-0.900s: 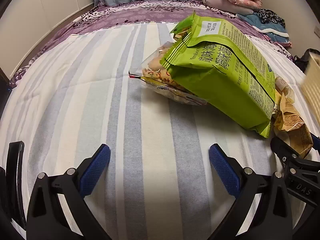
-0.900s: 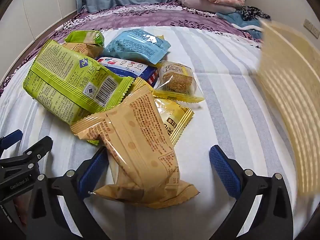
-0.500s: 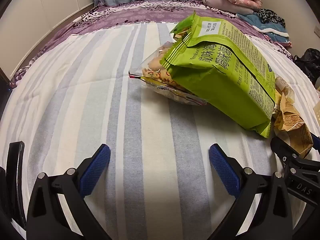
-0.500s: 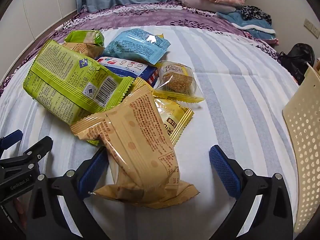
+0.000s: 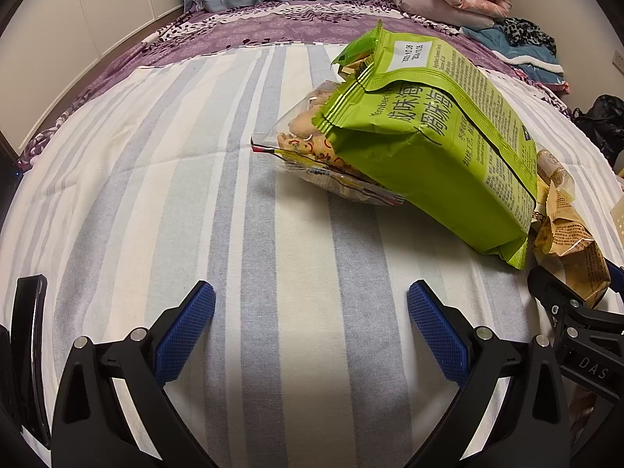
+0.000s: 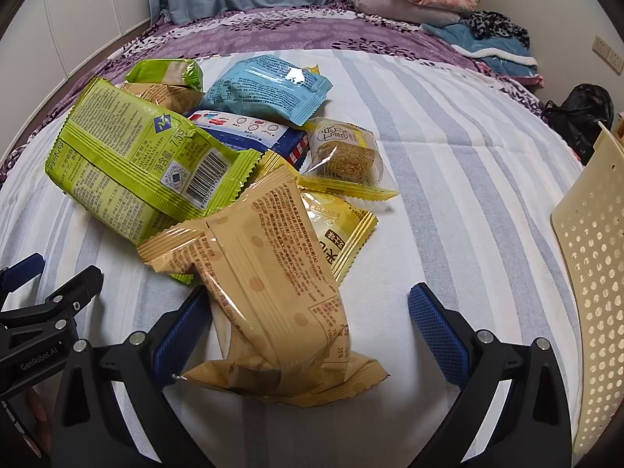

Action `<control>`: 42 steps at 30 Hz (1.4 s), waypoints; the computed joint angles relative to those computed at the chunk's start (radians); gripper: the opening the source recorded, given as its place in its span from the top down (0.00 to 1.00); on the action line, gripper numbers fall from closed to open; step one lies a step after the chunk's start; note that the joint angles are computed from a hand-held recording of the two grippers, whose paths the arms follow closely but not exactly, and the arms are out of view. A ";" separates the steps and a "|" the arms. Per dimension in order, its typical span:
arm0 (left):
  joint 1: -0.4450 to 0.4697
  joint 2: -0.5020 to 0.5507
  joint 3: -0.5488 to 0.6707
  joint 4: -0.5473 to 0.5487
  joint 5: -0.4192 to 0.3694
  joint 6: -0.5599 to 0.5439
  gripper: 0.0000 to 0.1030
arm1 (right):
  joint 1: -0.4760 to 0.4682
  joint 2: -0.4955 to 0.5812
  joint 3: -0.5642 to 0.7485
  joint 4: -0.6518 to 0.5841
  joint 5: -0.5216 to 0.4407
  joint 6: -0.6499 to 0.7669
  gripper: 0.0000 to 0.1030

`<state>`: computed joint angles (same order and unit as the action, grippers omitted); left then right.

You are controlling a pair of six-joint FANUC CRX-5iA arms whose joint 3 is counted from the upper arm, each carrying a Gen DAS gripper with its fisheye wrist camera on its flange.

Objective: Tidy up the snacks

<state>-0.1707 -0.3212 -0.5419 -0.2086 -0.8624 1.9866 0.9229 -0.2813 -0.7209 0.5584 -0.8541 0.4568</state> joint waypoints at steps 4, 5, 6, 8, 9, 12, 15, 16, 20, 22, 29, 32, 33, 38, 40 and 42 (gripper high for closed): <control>0.003 0.006 -0.002 -0.003 0.006 -0.001 0.02 | 0.001 0.001 -0.004 0.002 0.006 -0.005 0.05; 0.003 0.006 0.000 -0.004 0.006 -0.002 0.02 | -0.001 0.000 -0.007 0.003 0.011 -0.008 0.05; 0.006 0.005 -0.001 0.000 0.006 -0.006 0.02 | -0.002 -0.002 -0.008 0.003 0.013 -0.007 0.05; 0.003 0.008 0.004 -0.002 0.002 -0.003 0.02 | -0.003 -0.001 -0.008 0.002 0.015 -0.007 0.05; 0.004 0.005 -0.002 -0.002 0.006 -0.004 0.02 | 0.000 -0.002 -0.011 0.005 0.015 -0.011 0.05; 0.003 0.007 -0.001 -0.004 0.006 -0.002 0.02 | 0.003 -0.002 -0.014 0.009 0.014 -0.016 0.05; 0.004 0.008 0.000 -0.002 0.006 -0.004 0.02 | 0.003 -0.002 -0.010 0.001 0.013 -0.012 0.05; 0.009 0.005 0.000 0.003 0.006 -0.010 0.02 | 0.006 -0.003 -0.011 0.005 0.011 -0.016 0.05; -0.008 0.010 -0.009 -0.015 0.018 0.016 0.02 | 0.001 -0.006 -0.017 0.003 0.019 -0.013 0.05; -0.017 0.013 -0.009 -0.025 0.019 0.031 0.02 | 0.000 -0.007 -0.016 0.005 0.016 -0.011 0.05; -0.024 0.015 0.003 -0.025 0.006 0.036 0.02 | -0.003 -0.009 -0.010 0.000 0.009 -0.001 0.05; -0.015 0.012 0.006 -0.017 0.001 0.026 0.02 | 0.000 -0.007 -0.008 0.002 0.003 -0.002 0.05; -0.014 0.012 0.008 -0.017 -0.002 0.024 0.02 | 0.000 -0.007 -0.008 0.003 0.003 -0.002 0.05; -0.015 0.013 0.009 -0.017 -0.003 0.025 0.02 | 0.000 -0.007 -0.007 0.004 0.003 -0.002 0.05; -0.015 0.013 0.008 -0.017 -0.002 0.026 0.02 | 0.000 -0.006 -0.006 0.004 0.003 -0.003 0.05; -0.014 0.016 0.010 -0.016 -0.002 0.024 0.02 | -0.001 -0.006 -0.004 0.001 0.003 0.000 0.05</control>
<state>-0.1848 -0.3054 -0.5316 -0.2243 -0.8649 2.0102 0.9220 -0.2874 -0.7252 0.5589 -0.8516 0.4568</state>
